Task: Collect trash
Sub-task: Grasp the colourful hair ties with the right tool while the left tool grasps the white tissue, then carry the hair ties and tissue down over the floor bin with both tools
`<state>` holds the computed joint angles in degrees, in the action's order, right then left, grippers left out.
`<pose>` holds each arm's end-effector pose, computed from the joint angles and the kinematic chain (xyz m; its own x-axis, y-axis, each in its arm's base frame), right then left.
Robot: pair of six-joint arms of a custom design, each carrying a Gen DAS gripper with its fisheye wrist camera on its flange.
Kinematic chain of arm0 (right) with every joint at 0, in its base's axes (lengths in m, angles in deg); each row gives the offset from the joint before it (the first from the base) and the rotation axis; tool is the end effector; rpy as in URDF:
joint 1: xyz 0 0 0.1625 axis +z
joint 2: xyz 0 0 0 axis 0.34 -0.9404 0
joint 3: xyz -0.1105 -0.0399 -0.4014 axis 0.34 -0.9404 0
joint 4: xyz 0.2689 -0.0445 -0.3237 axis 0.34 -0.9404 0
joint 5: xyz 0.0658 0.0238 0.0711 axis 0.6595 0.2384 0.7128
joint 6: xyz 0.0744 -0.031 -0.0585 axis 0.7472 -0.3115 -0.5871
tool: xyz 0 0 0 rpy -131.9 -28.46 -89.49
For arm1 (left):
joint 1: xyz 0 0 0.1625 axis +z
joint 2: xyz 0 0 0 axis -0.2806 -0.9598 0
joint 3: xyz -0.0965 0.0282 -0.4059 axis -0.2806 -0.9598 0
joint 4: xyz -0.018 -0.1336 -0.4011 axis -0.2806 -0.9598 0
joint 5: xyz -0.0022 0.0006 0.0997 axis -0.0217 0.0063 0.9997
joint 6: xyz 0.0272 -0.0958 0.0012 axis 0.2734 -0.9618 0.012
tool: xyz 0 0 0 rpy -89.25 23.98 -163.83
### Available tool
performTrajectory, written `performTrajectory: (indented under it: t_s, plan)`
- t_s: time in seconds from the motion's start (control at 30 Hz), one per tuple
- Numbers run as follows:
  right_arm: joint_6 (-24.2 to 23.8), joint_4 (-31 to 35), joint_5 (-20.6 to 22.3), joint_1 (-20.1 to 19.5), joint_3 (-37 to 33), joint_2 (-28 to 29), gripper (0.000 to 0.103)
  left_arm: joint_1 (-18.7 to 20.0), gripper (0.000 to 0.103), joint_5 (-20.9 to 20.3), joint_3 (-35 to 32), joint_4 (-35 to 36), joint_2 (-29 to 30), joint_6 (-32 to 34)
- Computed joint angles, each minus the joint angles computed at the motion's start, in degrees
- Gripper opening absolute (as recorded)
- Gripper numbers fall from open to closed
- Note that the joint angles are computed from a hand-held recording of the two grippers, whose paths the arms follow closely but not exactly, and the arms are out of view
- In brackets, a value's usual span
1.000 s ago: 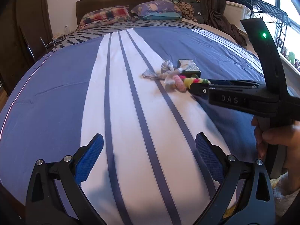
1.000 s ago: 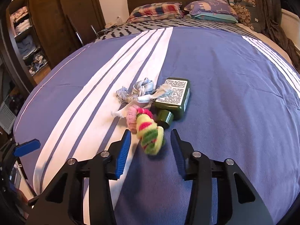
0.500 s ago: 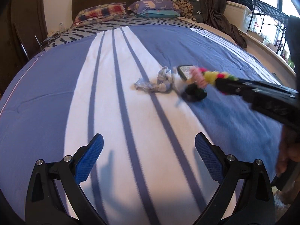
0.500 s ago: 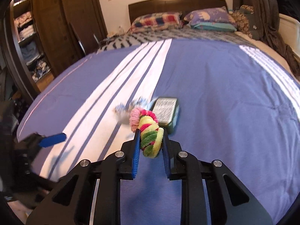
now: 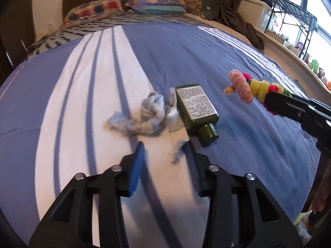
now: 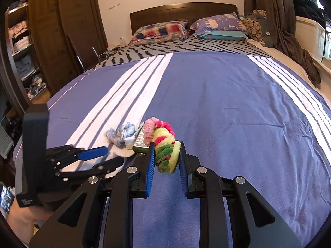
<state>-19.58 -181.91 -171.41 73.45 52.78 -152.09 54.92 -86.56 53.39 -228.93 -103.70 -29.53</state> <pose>0.1249 -0.5667 0.4214 -0.8090 -0.0002 0.5877 -0.4554 0.6325 -0.6266 -0.4870 -0.6340 0.0181 -0.6561 0.5095 -0.5568 0.7025 0.6818 -0.2040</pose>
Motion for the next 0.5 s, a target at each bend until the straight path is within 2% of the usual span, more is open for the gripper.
performTrajectory:
  t_s: [0.13,0.17,0.2,0.3,0.5]
  plan:
    - [0.46,0.41,0.26,-0.47,0.16,-0.09,0.023,0.29,0.021,-1.26,-2.15,1.24,1.29,0.74]
    - [0.58,0.51,0.3,-0.52,0.25,-0.16,0.023,0.29,0.01,-1.59,-2.31,1.29,1.35,0.94]
    - [0.7,0.51,0.25,-0.5,0.4,-0.22,0.023,0.28,0.005,-1.87,-2.49,1.24,1.42,1.13]
    - [1.17,0.86,-0.05,-0.41,1.03,-0.73,0.022,-0.24,0.002,-1.35,-1.8,0.55,1.02,1.5]
    - [1.71,0.91,-1.02,0.89,3.8,-3.09,0.022,-2.38,0.001,-0.8,4.89,-1.98,-3.79,-0.03]
